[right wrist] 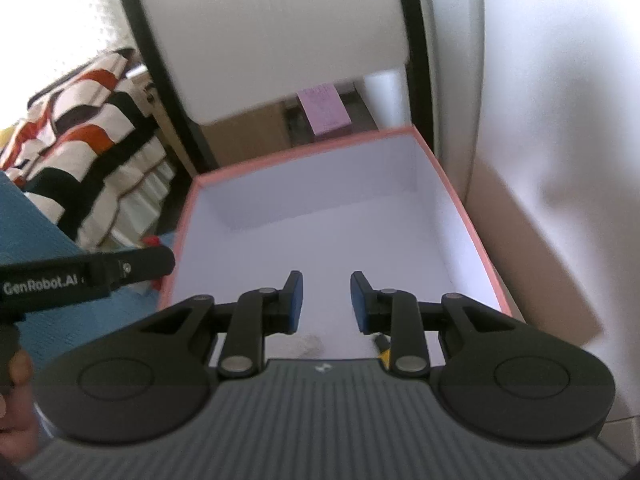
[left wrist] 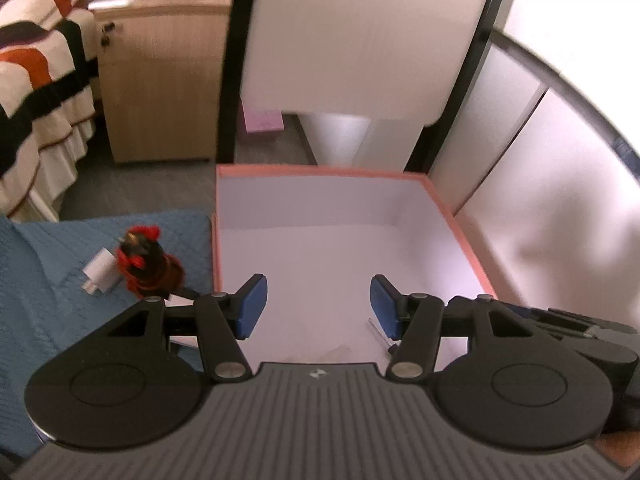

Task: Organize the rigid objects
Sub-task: 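Open the left tool releasing the plush toy while the right tool releases the screwdriver, then withdraw both tools from the box and move them toward the white chargers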

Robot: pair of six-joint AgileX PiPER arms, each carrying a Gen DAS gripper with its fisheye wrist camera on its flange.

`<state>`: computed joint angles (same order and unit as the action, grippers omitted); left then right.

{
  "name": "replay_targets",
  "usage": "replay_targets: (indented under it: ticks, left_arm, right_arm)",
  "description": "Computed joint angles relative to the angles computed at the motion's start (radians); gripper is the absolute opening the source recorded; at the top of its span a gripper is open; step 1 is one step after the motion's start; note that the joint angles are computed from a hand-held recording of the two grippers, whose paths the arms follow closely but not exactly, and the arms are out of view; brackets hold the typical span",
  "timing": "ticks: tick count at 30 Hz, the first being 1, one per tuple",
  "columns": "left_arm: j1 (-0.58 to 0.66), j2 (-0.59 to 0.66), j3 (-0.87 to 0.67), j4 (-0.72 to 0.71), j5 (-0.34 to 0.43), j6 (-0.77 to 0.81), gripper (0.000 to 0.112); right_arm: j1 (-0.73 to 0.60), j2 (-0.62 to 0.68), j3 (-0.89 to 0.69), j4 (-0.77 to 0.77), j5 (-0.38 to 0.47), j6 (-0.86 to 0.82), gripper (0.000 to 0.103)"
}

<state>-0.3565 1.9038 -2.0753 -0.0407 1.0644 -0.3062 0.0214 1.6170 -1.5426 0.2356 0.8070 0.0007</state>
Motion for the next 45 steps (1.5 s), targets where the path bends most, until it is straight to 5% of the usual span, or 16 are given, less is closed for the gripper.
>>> replay_targets:
  ticks: [31,45]
  left_arm:
    - [0.411,-0.656,0.562,-0.263,-0.046,0.341,0.063]
    - [0.748,-0.841,0.744,-0.526,0.074,0.616,0.063]
  right_arm:
    - [0.496,-0.269,0.083,-0.471,0.035,0.486,0.03]
    - [0.766,-0.343,0.175,-0.693,0.123,0.761,0.03]
